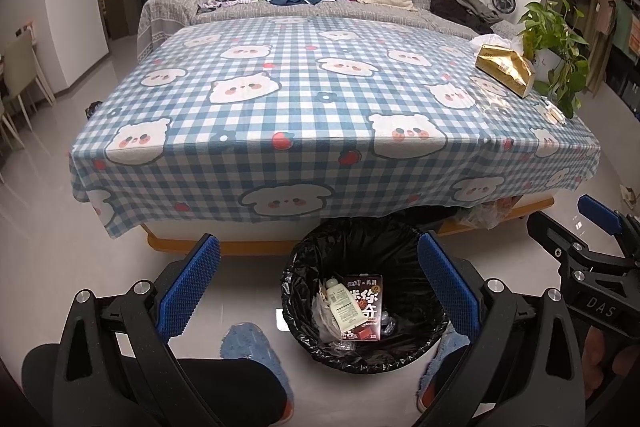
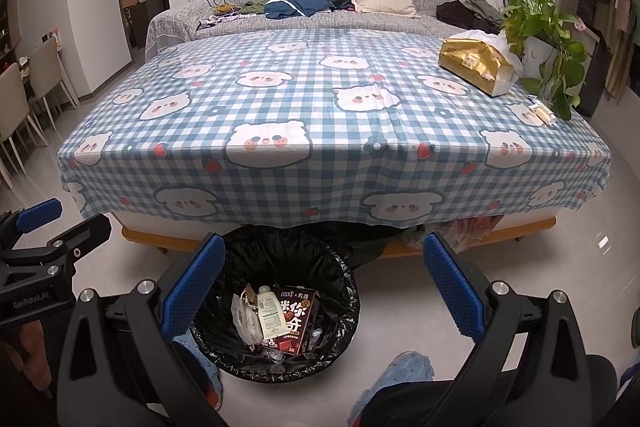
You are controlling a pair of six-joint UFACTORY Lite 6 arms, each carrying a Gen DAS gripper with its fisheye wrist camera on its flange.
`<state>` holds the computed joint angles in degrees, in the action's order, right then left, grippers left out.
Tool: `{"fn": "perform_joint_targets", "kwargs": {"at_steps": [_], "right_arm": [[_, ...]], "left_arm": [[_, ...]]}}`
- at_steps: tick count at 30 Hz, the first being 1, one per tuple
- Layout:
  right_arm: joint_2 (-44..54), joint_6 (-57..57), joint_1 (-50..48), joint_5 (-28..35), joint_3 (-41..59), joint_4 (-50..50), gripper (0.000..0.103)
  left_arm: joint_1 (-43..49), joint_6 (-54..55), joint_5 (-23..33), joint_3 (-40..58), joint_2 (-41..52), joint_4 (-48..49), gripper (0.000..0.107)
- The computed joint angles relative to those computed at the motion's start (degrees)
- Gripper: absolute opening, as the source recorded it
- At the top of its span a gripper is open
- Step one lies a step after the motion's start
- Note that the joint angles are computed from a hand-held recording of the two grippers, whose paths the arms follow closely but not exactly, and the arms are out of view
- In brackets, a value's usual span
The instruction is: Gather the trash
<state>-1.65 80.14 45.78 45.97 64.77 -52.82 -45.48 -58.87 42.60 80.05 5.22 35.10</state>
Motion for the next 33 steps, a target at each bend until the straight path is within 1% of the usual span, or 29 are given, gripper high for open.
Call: {"fn": "perform_joint_targets", "kwargs": {"at_steps": [10,33], "right_arm": [[0.1,-0.01,-0.21,-0.34,-0.11,-0.01,0.095],[0.54,-0.25,-0.56,-0.79,0.2,0.01,0.095]], "left_arm": [[0.4,-0.31,-0.51,-0.27,0.09,0.18,0.097],[0.76,-0.28,1.53,1.73,2.41,0.45,0.097]]}}
